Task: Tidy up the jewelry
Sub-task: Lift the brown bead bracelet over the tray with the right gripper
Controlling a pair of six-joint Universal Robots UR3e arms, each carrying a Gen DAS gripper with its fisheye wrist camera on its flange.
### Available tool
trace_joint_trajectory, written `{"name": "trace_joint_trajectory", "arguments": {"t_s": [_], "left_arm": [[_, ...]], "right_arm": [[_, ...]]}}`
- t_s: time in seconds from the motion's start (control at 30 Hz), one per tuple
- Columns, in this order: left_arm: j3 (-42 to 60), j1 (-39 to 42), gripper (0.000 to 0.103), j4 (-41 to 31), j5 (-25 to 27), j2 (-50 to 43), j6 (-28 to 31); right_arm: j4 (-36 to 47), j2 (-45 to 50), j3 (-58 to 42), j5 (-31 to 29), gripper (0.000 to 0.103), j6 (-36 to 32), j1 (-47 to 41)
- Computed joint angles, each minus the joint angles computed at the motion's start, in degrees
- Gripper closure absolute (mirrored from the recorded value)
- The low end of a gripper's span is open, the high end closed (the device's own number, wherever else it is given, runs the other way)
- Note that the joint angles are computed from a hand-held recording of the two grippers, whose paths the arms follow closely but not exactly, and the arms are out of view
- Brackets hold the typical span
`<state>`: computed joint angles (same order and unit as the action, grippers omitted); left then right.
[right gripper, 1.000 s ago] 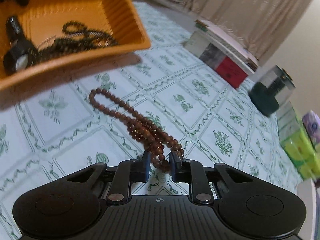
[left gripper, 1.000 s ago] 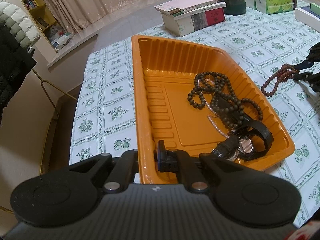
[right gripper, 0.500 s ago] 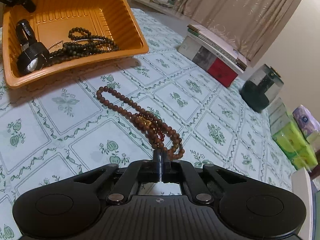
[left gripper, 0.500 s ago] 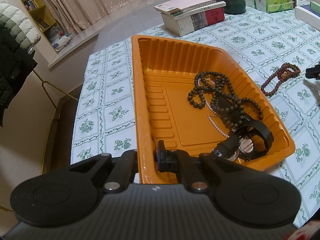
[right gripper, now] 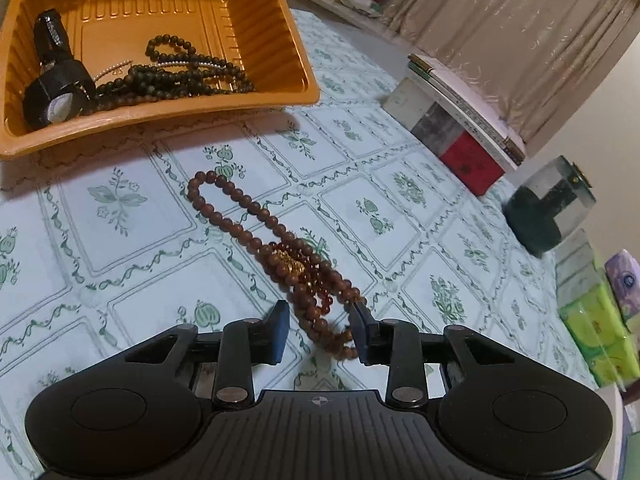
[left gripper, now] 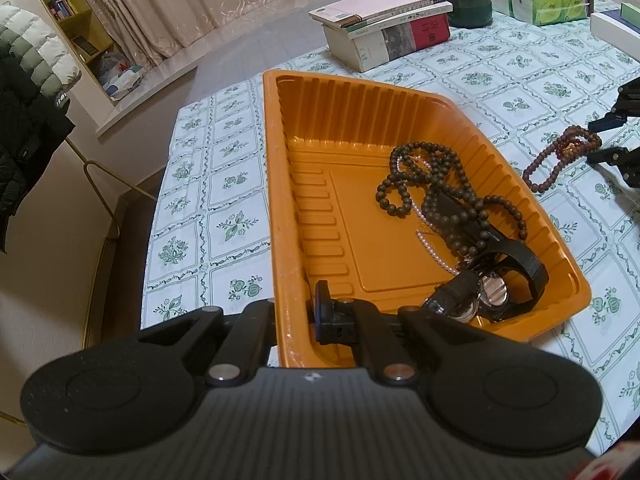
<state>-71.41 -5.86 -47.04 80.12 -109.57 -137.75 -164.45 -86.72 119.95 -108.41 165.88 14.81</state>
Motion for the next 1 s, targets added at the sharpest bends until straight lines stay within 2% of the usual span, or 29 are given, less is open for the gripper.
{"name": "trace_joint_trajectory", "arguments": {"t_s": [0.07,0.2,0.5,1.0], "left_arm": [[0.09,-0.02,0.1,0.03,0.03,-0.1,-0.01],[0.14,0.04,0.1,0.01,0.0,-0.11,0.06],[-0.3,-0.1,0.1,0.66,0.13,-0.1,0.29],[0.23,-0.25,0.1,0.36,0.09,-0.23,0.5]], "right_arm": [[1.75,-0.22,-0.63,1.23,0.096,-0.55,-0.62],[4.99,-1.63,-1.06,-0.08,0.097,1.19,1.07],[4.89,-8.95,-0.19,-9.57,0.097,4.91,6.85],[10.67,-17.2,-9.53,-18.98,0.097,7.92,9.34]]}}
